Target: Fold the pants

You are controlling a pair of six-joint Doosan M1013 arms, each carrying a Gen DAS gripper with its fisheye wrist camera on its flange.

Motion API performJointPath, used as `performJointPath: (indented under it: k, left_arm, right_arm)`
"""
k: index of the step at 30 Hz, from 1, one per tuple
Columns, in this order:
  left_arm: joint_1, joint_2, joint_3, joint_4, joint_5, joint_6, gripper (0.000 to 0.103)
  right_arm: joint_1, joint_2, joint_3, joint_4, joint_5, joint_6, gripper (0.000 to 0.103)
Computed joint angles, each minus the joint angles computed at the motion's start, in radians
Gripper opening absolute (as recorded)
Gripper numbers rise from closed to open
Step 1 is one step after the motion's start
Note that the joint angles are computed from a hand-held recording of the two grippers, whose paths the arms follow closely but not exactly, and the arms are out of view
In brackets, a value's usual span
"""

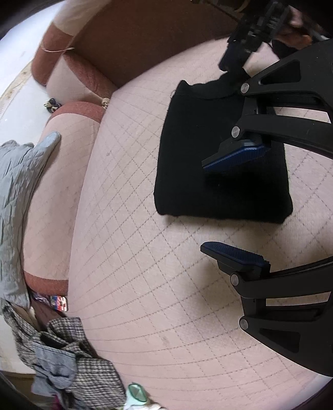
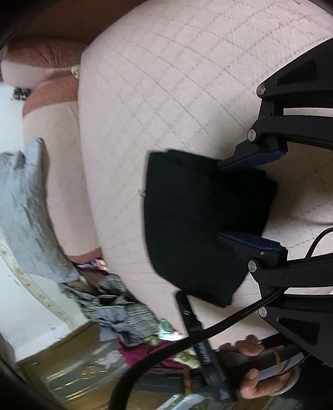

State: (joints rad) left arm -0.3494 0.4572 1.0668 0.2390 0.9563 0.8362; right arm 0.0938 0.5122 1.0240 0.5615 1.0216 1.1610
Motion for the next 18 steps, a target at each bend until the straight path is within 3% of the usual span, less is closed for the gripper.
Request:
performJointPath:
  k: [4,11,12,14,16,18]
  left_arm:
    - [0.025,-0.004,0.014,-0.058,-0.012,0.010,0.057]
    - [0.053,0.010,0.035,-0.241,-0.061,0.096,0.058]
    - [0.057,0.012,0.038,-0.260,-0.070,0.097,0.061]
    - [0.064,0.016,0.048,-0.285,-0.086,0.070,0.081]
    - [0.074,0.013,0.073,-0.334,-0.129,0.048,0.082]
    - [0.071,0.004,0.093,-0.324,-0.168,0.039,0.083]
  right_arm:
    - [-0.019,0.013,-0.017,0.018,-0.020,0.075,0.064]
    - [-0.038,0.079,-0.072,0.113,0.090,0.119,0.064]
    - [-0.039,0.085,-0.074,0.132,0.098,0.118,0.064]
    - [-0.043,0.101,-0.086,0.174,0.124,0.114,0.065]
    - [-0.046,0.108,-0.080,0.220,0.121,0.102,0.063]
    - [-0.046,0.112,-0.079,0.247,0.120,0.085,0.052]
